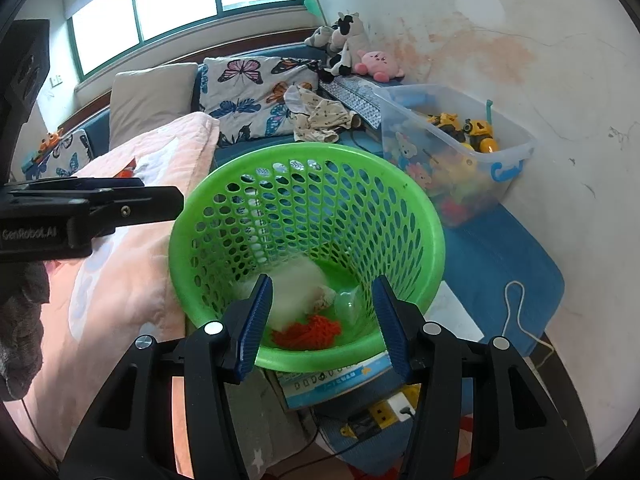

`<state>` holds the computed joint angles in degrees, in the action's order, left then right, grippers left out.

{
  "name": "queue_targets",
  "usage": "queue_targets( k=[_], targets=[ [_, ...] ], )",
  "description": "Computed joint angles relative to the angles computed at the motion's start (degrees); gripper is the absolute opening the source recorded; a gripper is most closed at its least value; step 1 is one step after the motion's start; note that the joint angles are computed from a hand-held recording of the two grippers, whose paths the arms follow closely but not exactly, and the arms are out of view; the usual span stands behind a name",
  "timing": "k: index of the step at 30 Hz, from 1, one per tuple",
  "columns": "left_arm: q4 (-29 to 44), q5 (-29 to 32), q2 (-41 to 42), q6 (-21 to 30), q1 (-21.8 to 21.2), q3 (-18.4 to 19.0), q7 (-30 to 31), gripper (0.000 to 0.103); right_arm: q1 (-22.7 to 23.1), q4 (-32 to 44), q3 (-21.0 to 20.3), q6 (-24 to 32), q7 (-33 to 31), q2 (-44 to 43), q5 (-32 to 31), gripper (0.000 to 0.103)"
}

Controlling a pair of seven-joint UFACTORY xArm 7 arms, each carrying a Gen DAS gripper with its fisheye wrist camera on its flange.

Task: Collect trash
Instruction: 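Open the left gripper to drop the white paper cup into the basket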

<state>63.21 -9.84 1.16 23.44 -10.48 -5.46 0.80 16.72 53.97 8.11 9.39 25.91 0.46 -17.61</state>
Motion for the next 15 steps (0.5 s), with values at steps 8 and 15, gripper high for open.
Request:
queue_targets(
  k=[8, 15],
  targets=[
    [-7.3, 2.2, -8.2, -1.7, 1.2, 1.3, -1.6, 0.081, 1.6, 0.1, 1.5, -0.4, -4.0, -1.1, 4.2, 0.055],
    [-14.6, 5.0, -17.0, -1.3, 3.9, 3.0, -4.9, 0.087, 4.2, 3.2, 3.0, 0.3, -7.8, 0.2, 7.0, 0.059]
  ],
)
